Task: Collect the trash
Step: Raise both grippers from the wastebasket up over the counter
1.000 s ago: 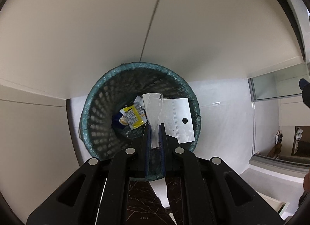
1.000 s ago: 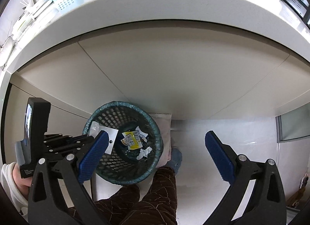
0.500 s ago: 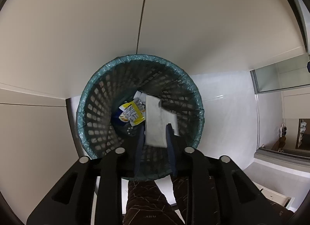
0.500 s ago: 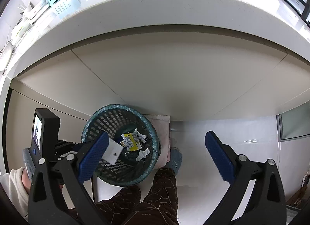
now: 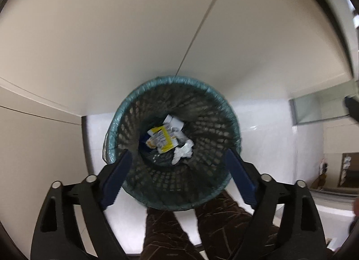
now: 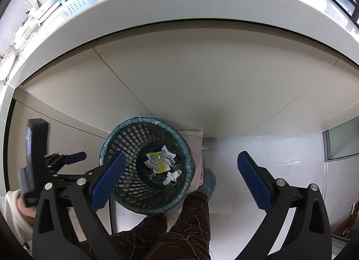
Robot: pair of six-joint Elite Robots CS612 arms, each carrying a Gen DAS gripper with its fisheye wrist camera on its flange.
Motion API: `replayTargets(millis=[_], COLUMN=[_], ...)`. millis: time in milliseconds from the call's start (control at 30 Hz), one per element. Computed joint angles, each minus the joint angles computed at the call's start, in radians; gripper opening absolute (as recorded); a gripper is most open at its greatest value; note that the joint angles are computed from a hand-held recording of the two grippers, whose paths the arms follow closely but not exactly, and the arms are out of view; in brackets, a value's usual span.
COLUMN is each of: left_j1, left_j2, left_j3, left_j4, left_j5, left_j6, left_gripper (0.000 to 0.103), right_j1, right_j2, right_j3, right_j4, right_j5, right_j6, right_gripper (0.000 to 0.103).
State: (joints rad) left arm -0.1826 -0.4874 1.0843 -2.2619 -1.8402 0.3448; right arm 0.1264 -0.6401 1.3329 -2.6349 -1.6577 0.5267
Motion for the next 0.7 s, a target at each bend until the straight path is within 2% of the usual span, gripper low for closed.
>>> replayTargets(millis=[33, 133, 433, 567, 700], left_j1=[0.004, 0.016, 0.042, 0.059, 0.061], left_j2=[-0.004, -0.016, -0.09, -0.108, -0.115], left_j3=[0.0, -0.008, 0.018, 0.006, -0.025], left_j4=[-0.007, -0.011, -0.06, -0.08, -0.065], left_j5=[-0.008, -0.037, -0.093, -0.137, -0.14], left_j6=[-0.005, -0.015, 0.033, 0.02, 0.023], left_gripper=[0.094, 0.097, 0.097, 0.097, 0.097], right_j1=[0.002, 0.007, 0.037, 0.049, 0.058], right_j2=[0.002, 0.007, -0.008, -0.019, -0.022], right_j3=[-0.002, -0.016, -0.056, -0.082, -0.114], right_j4=[-0.003, -0.003, -0.009, 0.005, 0.006], right_j5=[-0.003, -0.012, -0.069, -0.109, -0.149], right_j6=[0.001, 0.009, -0.008, 0.007, 0.031], right_gripper=[0.095, 0.095, 0.095, 0.095, 0.095])
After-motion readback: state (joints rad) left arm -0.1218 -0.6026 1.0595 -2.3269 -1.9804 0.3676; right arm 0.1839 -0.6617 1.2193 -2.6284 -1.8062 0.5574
